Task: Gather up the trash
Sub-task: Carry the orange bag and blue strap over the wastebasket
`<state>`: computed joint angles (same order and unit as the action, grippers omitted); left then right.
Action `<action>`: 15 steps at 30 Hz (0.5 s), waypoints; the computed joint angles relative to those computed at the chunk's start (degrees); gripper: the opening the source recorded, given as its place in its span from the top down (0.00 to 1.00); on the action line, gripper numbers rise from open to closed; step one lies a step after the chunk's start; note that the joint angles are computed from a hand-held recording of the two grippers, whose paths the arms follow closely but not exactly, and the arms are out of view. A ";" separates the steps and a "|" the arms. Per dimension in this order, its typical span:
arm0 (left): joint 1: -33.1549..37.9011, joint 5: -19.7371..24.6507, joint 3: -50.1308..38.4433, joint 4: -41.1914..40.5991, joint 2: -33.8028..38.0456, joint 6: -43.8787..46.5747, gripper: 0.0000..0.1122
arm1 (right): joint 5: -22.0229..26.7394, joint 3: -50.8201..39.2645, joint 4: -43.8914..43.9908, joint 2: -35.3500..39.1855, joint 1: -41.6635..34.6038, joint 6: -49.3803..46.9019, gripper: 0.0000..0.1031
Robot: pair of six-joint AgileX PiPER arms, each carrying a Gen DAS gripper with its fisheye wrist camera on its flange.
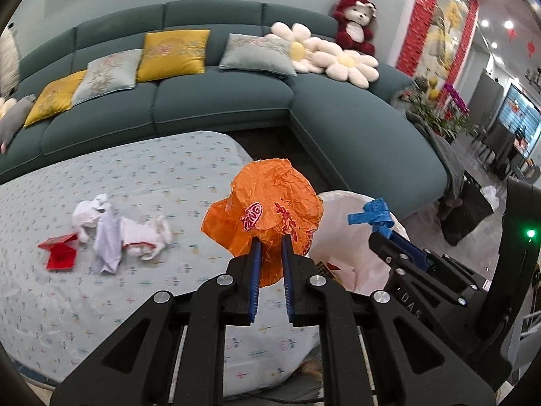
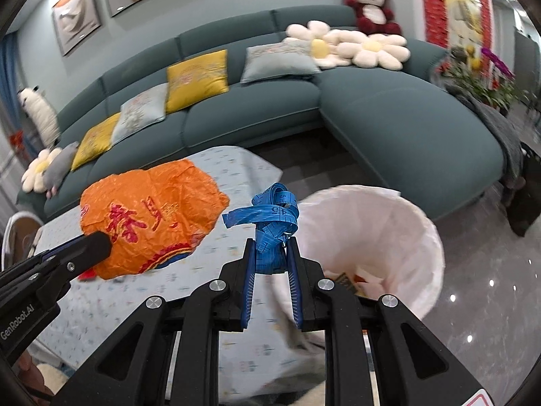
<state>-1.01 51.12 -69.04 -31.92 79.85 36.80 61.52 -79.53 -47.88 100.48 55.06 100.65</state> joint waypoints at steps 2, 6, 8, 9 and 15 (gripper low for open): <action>-2.42 -0.78 0.00 1.10 0.51 -1.35 0.90 | -0.33 2.25 -0.11 -1.22 -0.58 1.40 0.83; -5.98 -1.69 0.17 2.49 1.15 -3.16 0.90 | -1.00 6.73 -0.13 -3.71 -1.51 4.03 0.83; -8.15 -2.44 0.45 3.55 1.41 -4.32 0.90 | -1.58 8.74 -0.12 -4.63 -2.10 5.17 0.83; -8.90 -2.65 0.36 3.94 1.72 -4.75 0.90 | -1.98 9.38 0.03 -4.90 -2.51 5.51 0.83; -13.41 -3.85 0.39 5.56 3.55 -6.69 0.89 | -4.06 15.11 -0.11 -7.12 -3.32 9.19 0.83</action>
